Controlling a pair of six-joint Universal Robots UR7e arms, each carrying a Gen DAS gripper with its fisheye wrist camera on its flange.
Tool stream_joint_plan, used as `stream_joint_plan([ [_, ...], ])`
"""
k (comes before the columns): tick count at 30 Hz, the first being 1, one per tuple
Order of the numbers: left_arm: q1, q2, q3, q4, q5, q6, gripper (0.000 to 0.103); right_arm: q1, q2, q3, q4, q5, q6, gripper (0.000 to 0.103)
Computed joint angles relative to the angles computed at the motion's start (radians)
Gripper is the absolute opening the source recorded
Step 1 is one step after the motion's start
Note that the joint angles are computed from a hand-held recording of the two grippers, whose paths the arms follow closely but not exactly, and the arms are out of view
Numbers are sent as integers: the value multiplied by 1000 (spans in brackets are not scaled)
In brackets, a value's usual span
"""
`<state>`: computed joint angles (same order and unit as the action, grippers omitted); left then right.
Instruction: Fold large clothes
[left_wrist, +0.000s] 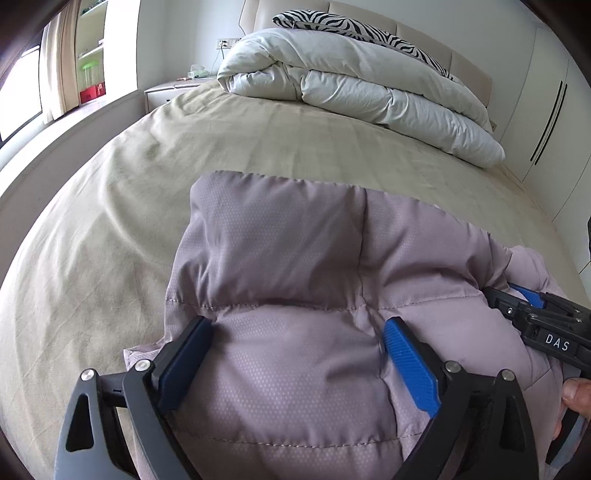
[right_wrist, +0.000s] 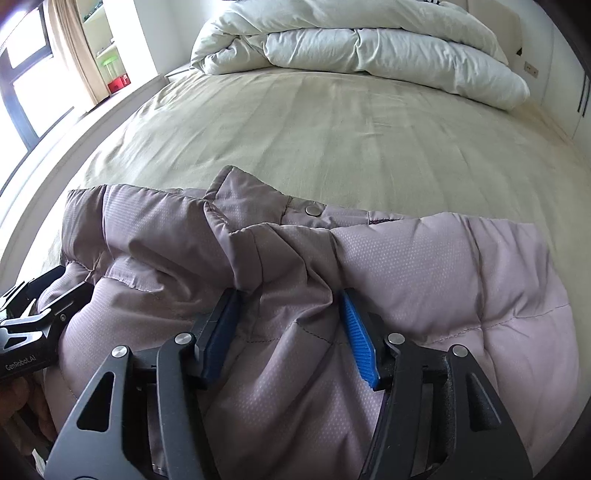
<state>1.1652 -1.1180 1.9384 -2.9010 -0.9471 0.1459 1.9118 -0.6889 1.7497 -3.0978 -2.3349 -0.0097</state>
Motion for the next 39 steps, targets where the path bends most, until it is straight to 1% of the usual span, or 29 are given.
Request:
stream_joint_plan([
  [2,4,5,-5,4,-7,0,98,-14,-4,17,-41,31,-8,56],
  [4,2,9,-4,0,-1,3,98,-15,2,20,-67,29,-18,56],
  [7,0,4,-3,9,-3,0,98,-3,22,19,-92,-21,-45,56],
  [10,-20,-41,21,48,-1,-28,94,29,2,23,-35,-69,-4,56],
  [11,-36,-69,47,42,6,-34,92,44,-12,40,-39,-78,10,57],
  [14,-99,-160,145,4,-5,-28,92,98,-57,125,-143,-100,-3,57],
  [16,-146,-205,208,-19,-14,-8,92,131,-97,192,-204,-100,14,57],
  [17,-166,-212,229,-22,1,5,92,145,-115,224,-231,-100,25,57],
  [18,-180,-207,245,-25,24,12,92,160,-129,254,-249,-117,39,57],
  [20,-171,-182,245,-2,37,-5,93,175,-145,297,-228,-168,76,57],
  [21,-157,-173,246,-17,25,-16,95,171,-151,315,-199,-178,96,57],
  [22,-148,-168,249,-31,16,-17,95,165,-154,341,-212,-178,92,58],
  [24,-147,-160,251,-38,27,-5,97,155,-134,384,-325,-171,15,58],
  [25,-149,-154,251,-41,35,5,97,150,-121,390,-357,-174,-12,59],
  [28,-131,-142,234,-17,23,-1,100,143,-82,385,-394,-200,-30,60],
  [30,-129,-134,236,-30,31,10,103,139,-66,380,-419,-208,-40,60],
  [34,-126,-119,253,-78,41,34,103,123,-21,379,-541,-202,-132,60],
  [39,-124,-116,255,-88,41,40,103,108,-23,381,-556,-178,-144,60],
])
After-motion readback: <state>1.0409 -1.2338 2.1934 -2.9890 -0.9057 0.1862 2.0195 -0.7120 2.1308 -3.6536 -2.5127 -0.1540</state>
